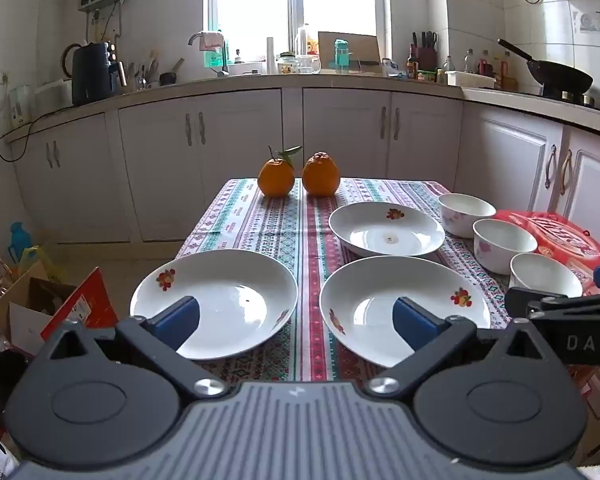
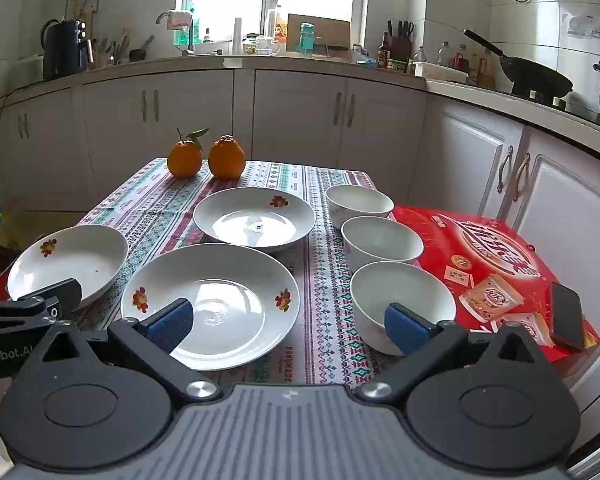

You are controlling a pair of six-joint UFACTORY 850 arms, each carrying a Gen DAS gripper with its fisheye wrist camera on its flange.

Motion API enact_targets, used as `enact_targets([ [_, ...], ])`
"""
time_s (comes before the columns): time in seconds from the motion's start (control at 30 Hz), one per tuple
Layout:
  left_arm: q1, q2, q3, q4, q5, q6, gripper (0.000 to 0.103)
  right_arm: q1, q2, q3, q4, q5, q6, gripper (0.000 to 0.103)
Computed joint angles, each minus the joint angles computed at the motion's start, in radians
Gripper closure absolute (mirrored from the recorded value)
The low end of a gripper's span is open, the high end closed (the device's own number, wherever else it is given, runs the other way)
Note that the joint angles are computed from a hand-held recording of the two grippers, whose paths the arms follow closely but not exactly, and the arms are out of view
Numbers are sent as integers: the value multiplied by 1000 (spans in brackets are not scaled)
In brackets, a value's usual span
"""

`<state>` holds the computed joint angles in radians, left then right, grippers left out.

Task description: Organize plates and bowls

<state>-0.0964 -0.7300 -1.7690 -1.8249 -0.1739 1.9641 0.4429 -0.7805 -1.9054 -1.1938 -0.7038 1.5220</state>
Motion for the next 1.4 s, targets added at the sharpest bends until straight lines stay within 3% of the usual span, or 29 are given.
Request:
enact_targets([
  [0.13,-8,8,9,-59,29,66,1,-5,2,3,15,10,-9,0],
  [0.27,-2,3,1,61,5,-62,1,4,-9,-14,9,-20,-21,0],
  [0.4,-3,-2,-7,89,6,-91,1,6,4,2,4,-14,-7,0],
  [0.53,-7,-1,2,26,7,-28,1,3,-7,-13,15,-16,-21,0],
  [1.4,3,2,-2,54,-7,-57,1,4,-6,-13,2,-32,-15,0],
])
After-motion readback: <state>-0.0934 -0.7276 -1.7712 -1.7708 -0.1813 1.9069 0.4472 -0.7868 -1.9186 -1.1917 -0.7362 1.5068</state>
